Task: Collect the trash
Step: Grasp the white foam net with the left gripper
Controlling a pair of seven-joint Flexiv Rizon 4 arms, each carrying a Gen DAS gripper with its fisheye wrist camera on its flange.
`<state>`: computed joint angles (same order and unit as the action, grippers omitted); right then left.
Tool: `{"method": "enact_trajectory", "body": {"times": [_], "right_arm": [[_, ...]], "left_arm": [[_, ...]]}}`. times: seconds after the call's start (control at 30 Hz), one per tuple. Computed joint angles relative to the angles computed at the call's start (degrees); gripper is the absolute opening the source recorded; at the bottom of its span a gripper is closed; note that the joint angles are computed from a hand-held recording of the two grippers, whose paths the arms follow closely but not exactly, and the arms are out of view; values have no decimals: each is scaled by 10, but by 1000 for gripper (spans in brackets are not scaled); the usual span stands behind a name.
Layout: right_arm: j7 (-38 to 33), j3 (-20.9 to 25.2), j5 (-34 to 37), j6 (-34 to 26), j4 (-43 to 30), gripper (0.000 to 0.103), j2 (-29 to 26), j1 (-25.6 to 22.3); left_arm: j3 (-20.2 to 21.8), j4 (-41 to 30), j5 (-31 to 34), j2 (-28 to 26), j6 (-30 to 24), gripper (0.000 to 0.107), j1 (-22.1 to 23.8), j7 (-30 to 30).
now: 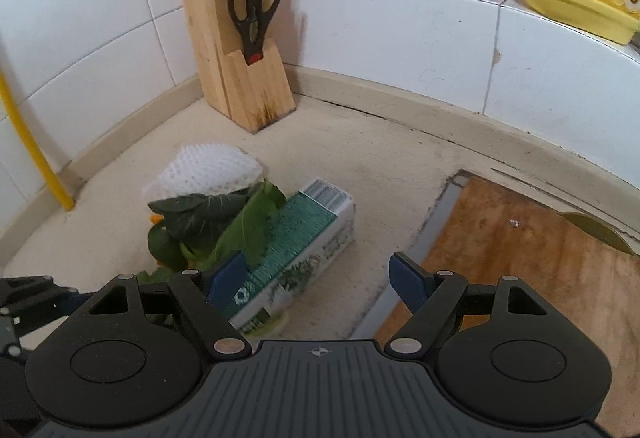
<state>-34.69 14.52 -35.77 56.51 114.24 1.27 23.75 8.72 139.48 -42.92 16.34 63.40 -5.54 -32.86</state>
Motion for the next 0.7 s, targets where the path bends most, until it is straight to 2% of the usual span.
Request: {"method": "enact_trajectory", "body": {"times": [0.17, 0.23, 0.37, 0.47, 0.57, 0.7], "right_arm": [[6, -4, -15, -15, -10, 84, -13, 2], [-8, -4, 8, -4, -7, 84, -9, 2], [-80, 3, 73, 10, 3, 84, 6, 3], [-146, 10, 135, -3, 4, 84, 12, 11], [-176, 14, 150, -7, 8, 83, 11, 17], [-221, 20, 183, -27, -5, 73, 4, 30]], "left_arm": [[6, 0, -5, 1, 3, 51, -1, 21], [11, -2, -4, 3, -11, 51, 3, 30], [14, 2, 0, 12, -15, 51, 13, 36], [20, 5, 4, 19, -19, 51, 21, 38], [24, 6, 10, 20, -22, 51, 30, 36], [32, 4, 1, 19, -32, 51, 36, 50]]}}
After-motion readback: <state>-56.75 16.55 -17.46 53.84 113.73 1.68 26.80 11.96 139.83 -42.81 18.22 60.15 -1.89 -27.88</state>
